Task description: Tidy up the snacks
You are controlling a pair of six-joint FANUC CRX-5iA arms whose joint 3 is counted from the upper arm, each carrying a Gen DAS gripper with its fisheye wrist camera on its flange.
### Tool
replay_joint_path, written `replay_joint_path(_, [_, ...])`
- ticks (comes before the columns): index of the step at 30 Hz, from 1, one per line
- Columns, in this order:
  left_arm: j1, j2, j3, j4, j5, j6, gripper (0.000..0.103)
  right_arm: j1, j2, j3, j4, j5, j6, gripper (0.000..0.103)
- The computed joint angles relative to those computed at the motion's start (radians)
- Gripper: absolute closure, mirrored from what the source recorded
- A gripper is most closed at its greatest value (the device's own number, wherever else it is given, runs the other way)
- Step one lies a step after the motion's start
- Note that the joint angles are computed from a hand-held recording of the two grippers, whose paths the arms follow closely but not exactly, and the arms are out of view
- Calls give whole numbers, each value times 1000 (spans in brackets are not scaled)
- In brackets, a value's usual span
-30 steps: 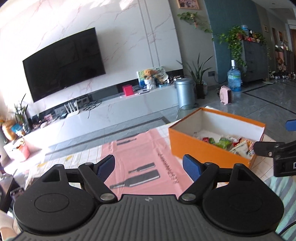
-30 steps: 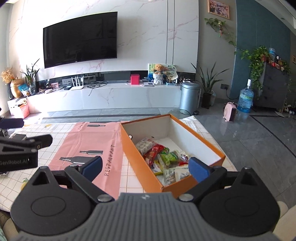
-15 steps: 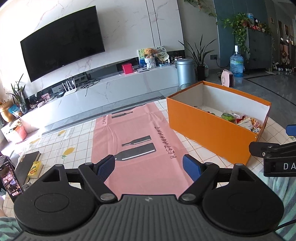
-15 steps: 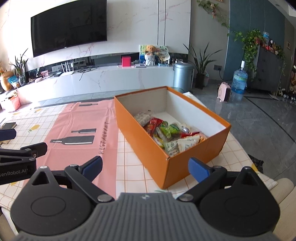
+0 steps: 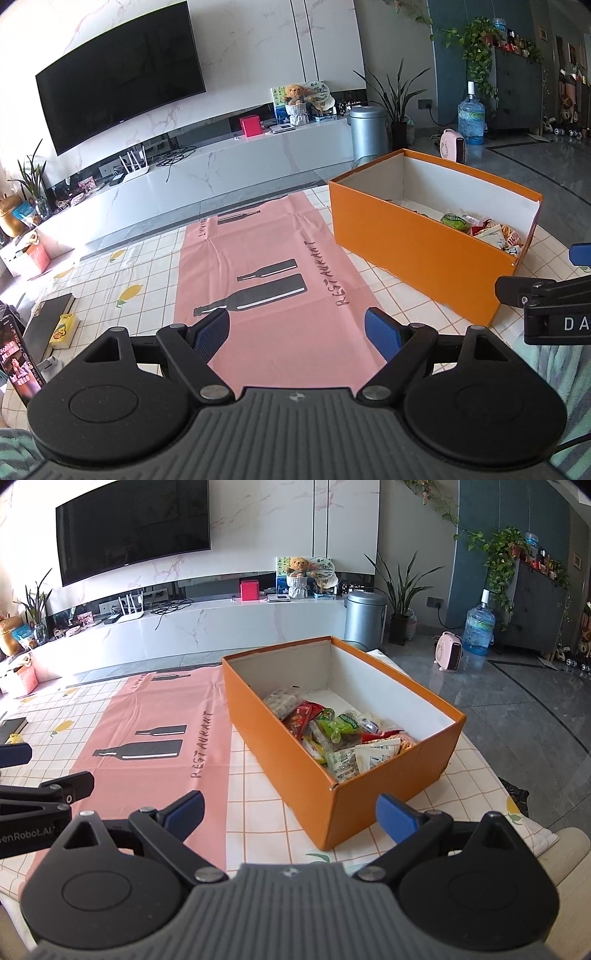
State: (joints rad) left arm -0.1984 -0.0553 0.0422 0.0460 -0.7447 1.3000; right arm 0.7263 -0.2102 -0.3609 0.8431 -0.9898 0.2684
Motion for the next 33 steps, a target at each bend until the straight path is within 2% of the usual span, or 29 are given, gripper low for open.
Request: replay_joint_path(33, [4,-10,11,1,-19,24,6,11,-5,1,19,-4,11,6])
